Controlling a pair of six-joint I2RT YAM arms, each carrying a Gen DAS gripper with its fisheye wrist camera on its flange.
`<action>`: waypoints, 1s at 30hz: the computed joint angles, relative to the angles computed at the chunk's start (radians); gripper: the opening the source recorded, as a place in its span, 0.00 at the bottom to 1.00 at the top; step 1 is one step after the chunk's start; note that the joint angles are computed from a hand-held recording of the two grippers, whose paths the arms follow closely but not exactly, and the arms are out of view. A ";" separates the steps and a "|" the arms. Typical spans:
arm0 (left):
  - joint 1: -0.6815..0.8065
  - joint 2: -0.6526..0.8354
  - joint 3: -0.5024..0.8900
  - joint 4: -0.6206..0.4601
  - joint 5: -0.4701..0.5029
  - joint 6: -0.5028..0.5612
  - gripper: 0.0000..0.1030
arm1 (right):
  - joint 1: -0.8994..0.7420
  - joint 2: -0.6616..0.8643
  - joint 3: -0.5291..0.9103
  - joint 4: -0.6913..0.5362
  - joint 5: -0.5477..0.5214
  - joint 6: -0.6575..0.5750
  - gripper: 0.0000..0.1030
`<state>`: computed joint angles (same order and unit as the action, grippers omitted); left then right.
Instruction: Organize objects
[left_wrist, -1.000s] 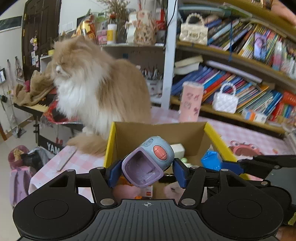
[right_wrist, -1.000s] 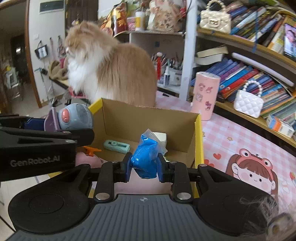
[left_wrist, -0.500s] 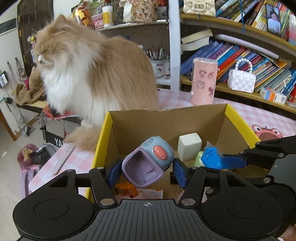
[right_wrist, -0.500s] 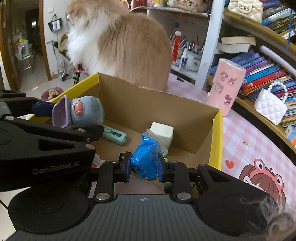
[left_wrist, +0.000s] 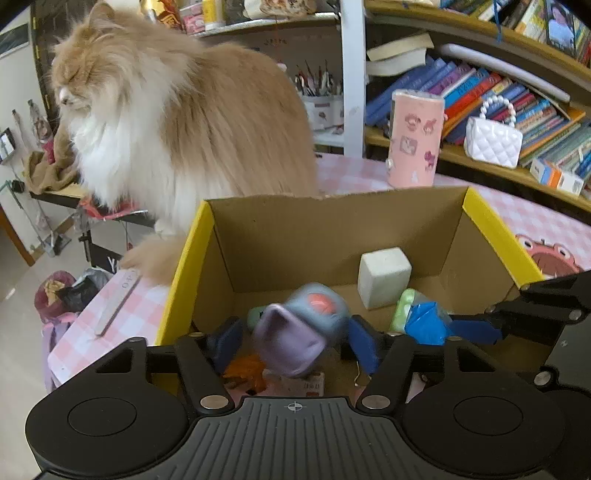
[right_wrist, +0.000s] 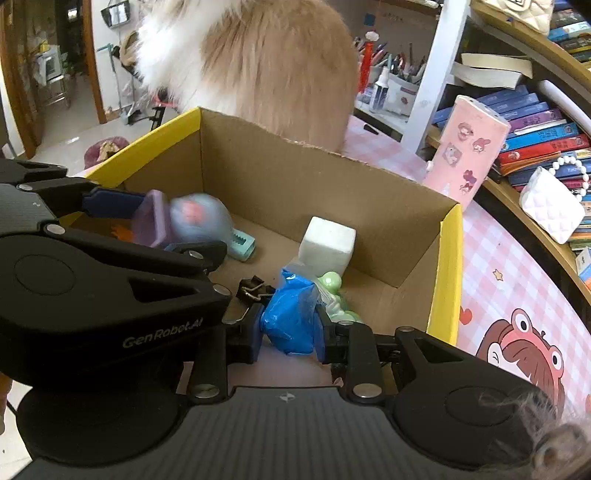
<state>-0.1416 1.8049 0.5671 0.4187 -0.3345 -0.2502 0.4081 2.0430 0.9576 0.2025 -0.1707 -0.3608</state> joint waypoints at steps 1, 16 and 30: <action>-0.001 -0.011 -0.011 0.015 -0.002 -0.002 0.70 | -0.002 -0.005 -0.010 0.017 -0.004 0.006 0.34; -0.036 -0.483 -0.251 0.014 -0.026 -0.013 0.83 | -0.057 -0.299 -0.334 0.283 -0.030 0.197 0.42; -0.298 -0.806 -0.452 -0.165 -0.154 -0.103 0.93 | -0.089 -0.746 -0.778 0.339 0.276 0.466 0.42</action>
<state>-0.4399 0.9989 0.1148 0.2541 -0.4888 -0.3531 0.3189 1.2966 0.1801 0.5411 0.1052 0.1057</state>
